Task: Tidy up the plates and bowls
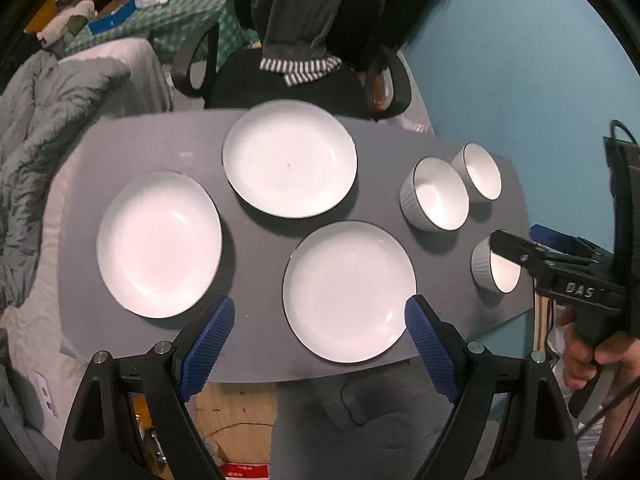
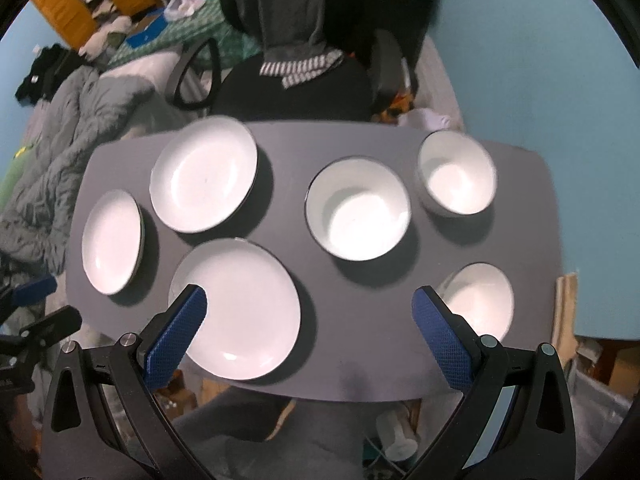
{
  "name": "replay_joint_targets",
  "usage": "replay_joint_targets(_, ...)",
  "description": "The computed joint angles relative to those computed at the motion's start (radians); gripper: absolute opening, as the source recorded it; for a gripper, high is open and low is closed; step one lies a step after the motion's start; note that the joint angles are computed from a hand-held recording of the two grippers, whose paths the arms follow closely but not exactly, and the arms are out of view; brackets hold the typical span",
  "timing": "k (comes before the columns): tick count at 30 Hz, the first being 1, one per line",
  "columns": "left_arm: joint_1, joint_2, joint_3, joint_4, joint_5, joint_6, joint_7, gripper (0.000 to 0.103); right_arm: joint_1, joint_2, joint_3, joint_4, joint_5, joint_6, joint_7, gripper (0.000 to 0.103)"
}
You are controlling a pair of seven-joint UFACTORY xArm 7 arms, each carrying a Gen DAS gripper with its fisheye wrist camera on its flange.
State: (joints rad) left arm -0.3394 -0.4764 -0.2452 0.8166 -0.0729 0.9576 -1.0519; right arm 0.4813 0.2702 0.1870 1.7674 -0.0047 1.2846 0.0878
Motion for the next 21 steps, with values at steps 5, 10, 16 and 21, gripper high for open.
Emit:
replay_joint_targets(5,-0.013,0.014,0.008,-0.055,-0.035,-0.052,0.002,0.088,-0.003,0.024,0.004,-0.054,0.008,-0.012,-0.04,0.101)
replay_joint_targets(10,-0.028,0.035,0.007,-0.106,-0.055,-0.106,-0.004,0.088,-0.006,0.042,0.007,-0.096,0.024,-0.021,-0.08,0.101)
replay_joint_targets(16,-0.039,0.093,0.002,-0.151,-0.049,-0.192,-0.014,0.088,-0.004,0.059,0.009,-0.143,0.038,-0.056,-0.093,0.101)
replay_joint_targets(21,-0.052,0.14,0.019,-0.174,-0.074,-0.247,0.002,0.088,-0.007,0.076,0.008,-0.163,0.048,-0.077,-0.095,0.101)
